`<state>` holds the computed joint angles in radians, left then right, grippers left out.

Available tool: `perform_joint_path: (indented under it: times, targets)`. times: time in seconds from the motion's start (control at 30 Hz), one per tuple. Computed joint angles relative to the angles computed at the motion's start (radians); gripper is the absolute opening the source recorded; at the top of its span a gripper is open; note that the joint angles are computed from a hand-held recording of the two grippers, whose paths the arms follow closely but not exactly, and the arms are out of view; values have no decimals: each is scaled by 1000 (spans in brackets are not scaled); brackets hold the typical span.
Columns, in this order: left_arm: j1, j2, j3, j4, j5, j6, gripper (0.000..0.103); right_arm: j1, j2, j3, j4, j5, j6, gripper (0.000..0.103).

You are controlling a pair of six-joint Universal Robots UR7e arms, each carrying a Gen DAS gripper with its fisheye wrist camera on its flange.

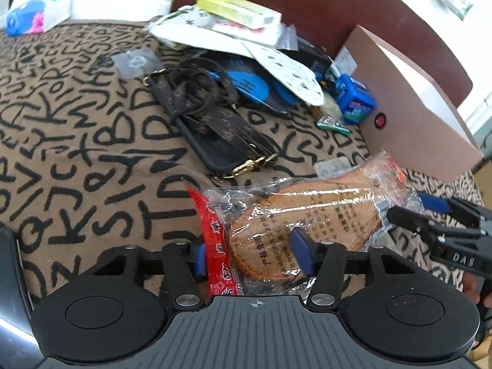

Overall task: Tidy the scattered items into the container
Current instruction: 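Lift the bagged biscuit with the left gripper toward the cardboard box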

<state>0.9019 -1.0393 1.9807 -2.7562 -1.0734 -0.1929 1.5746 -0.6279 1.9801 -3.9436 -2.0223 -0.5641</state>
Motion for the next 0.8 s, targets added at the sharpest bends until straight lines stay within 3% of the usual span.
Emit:
perform_joint_path:
  times: [0.03, 0.07, 0.1, 0.17, 0.23, 0.3, 0.37, 0.6, 0.63, 0.8]
  targets:
    - [-3, -2, 0, 9, 1, 2, 66, -2, 2, -4, 0, 7, 8, 73]
    - [-5, -5, 2, 16, 1, 7, 50, -5, 1, -8, 7, 14, 18, 73]
    - [-10, -8, 5, 23, 9, 10, 44, -7, -1, -11, 15, 21, 28, 75]
    - [-16, -14, 12, 29, 18, 8, 44, -11, -4, -13, 31, 30, 38, 73]
    - [-15, -18, 13, 35, 14, 0, 56, -14, -14, -3, 47, 48, 21, 66]
    - [-7, -20, 10, 42, -10, -11, 74, -10, -16, 3, 43, 48, -14, 65]
    - [-8, -15, 11, 36, -13, 3, 73, -10, -15, 3, 41, 46, -23, 65]
    - [-49, 1, 12, 49, 77, -3, 36, 5, 12, -12, -19, 11, -73, 45]
    - [-50, -2, 12, 53, 78, -13, 34, 8, 13, -10, -31, 6, -85, 40]
    - [-64, -5, 17, 52, 104, -30, 23, 15, 8, 10, -80, -2, -111, 30]
